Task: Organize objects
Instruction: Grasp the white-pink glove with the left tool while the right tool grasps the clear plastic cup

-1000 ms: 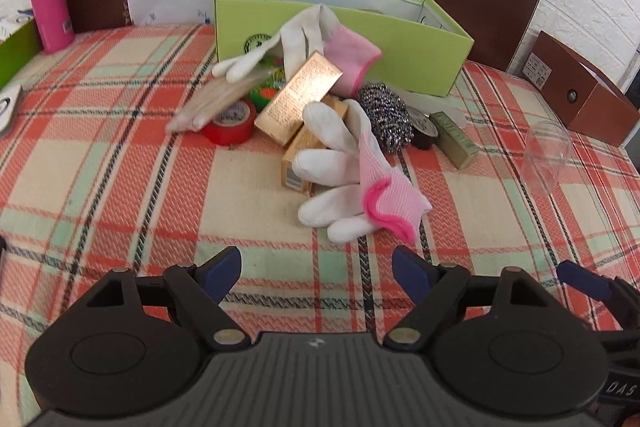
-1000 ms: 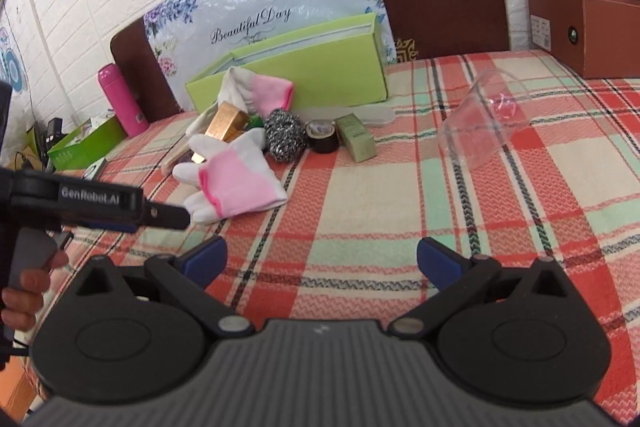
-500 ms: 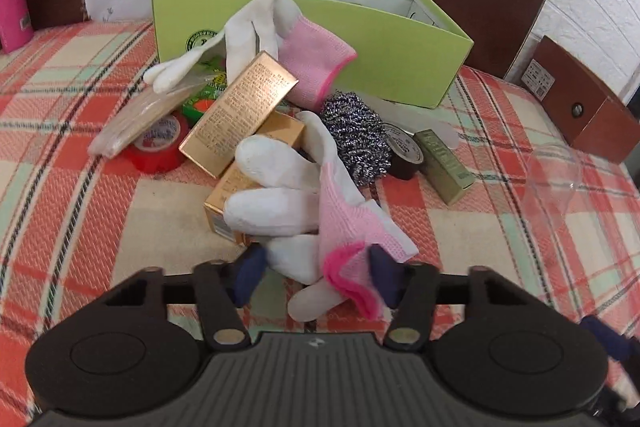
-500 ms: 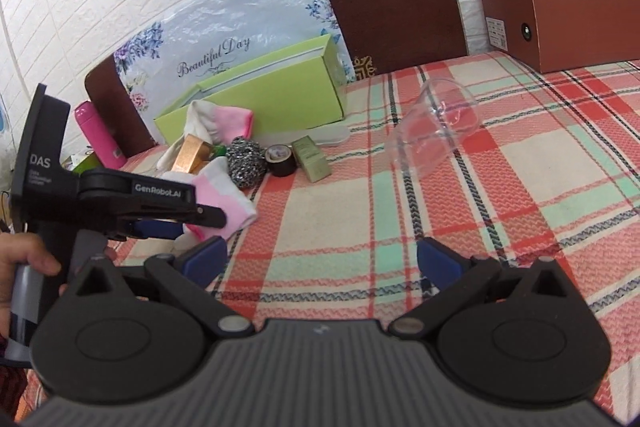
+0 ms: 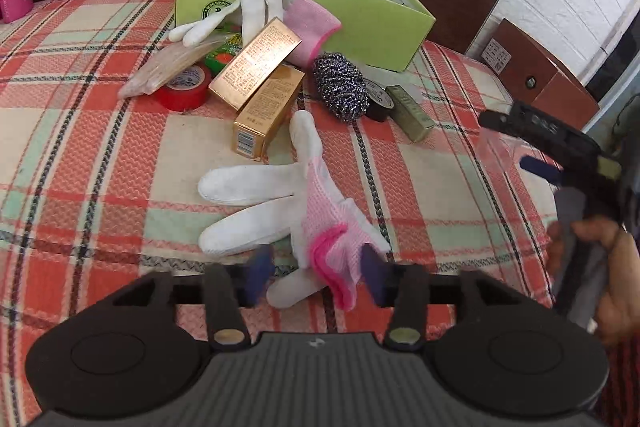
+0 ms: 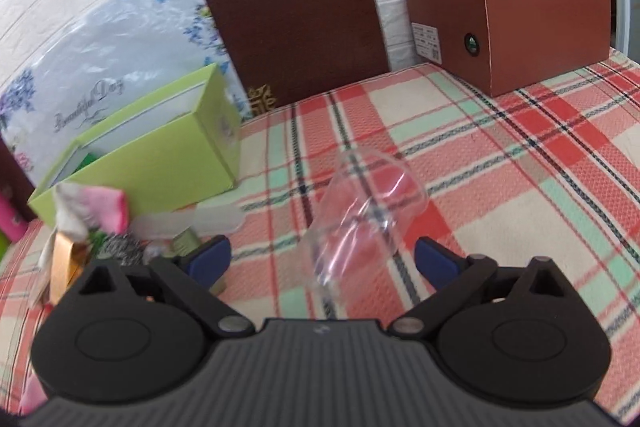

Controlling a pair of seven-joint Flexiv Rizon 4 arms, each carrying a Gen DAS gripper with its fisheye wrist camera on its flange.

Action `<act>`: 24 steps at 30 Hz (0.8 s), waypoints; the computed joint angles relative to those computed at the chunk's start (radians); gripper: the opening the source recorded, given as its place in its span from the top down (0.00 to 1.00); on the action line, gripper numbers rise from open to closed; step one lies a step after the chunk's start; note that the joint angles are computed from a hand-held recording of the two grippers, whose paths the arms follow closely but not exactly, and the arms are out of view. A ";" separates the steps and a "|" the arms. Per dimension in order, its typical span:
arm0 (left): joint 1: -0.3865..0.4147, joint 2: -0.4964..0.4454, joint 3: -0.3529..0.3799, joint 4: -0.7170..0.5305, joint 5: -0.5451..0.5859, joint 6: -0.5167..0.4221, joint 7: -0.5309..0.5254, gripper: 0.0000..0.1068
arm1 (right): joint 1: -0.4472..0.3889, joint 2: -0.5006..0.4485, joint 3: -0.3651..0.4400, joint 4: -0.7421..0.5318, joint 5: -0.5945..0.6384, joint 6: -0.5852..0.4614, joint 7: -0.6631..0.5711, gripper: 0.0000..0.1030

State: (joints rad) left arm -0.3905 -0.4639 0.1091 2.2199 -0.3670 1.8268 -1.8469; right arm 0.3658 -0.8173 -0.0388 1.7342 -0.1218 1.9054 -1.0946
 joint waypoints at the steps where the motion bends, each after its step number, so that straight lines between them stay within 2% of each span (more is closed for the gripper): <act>1: -0.013 0.003 0.014 0.007 0.003 0.019 0.003 0.40 | -0.008 -0.011 0.005 -0.017 0.001 -0.007 0.008 0.16; 3: -0.054 -0.004 0.051 0.007 -0.017 0.044 0.015 0.36 | -0.032 -0.023 0.022 -0.041 -0.009 -0.036 0.024 0.37; 4: -0.059 -0.009 0.055 0.003 -0.027 0.047 0.022 0.34 | -0.065 -0.026 0.057 -0.042 -0.029 -0.037 0.022 0.50; 5: -0.061 -0.016 0.056 -0.004 -0.037 0.046 0.029 0.32 | -0.110 -0.026 0.108 -0.035 -0.058 -0.033 0.016 0.56; 7: -0.051 -0.029 0.045 -0.025 -0.049 0.025 0.042 0.32 | -0.168 -0.015 0.168 0.009 -0.116 0.006 -0.018 0.56; 11: 0.014 -0.064 -0.015 -0.075 -0.021 0.004 0.055 0.32 | -0.204 0.044 0.201 0.157 -0.221 0.101 -0.117 0.56; 14: 0.061 -0.080 -0.061 -0.098 -0.010 -0.010 0.029 0.30 | -0.274 0.072 0.270 0.238 -0.315 0.115 -0.127 0.56; 16: 0.108 -0.090 -0.106 -0.094 0.030 0.037 -0.002 0.36 | -0.282 0.087 0.278 0.279 -0.336 0.129 -0.126 0.56; 18: 0.076 -0.090 -0.072 -0.101 0.016 0.012 0.018 0.67 | -0.279 0.098 0.276 0.307 -0.349 0.142 -0.126 0.56; 19: 0.057 -0.090 -0.053 -0.100 0.004 0.010 0.027 0.67 | -0.276 0.104 0.272 0.315 -0.357 0.147 -0.130 0.56; 22: 0.080 -0.072 -0.076 -0.080 0.013 0.011 -0.007 0.67 | -0.232 0.124 0.236 0.336 -0.351 0.159 -0.162 0.56; 24: 0.053 -0.076 -0.051 -0.080 -0.001 0.017 -0.021 0.64 | -0.208 0.130 0.220 0.340 -0.341 0.163 -0.183 0.56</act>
State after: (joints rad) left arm -0.3370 -0.5403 0.0585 2.1401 -0.3676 1.8439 -1.8681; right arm 0.1577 -0.6870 0.1810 2.0740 -0.4631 2.0682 -1.2778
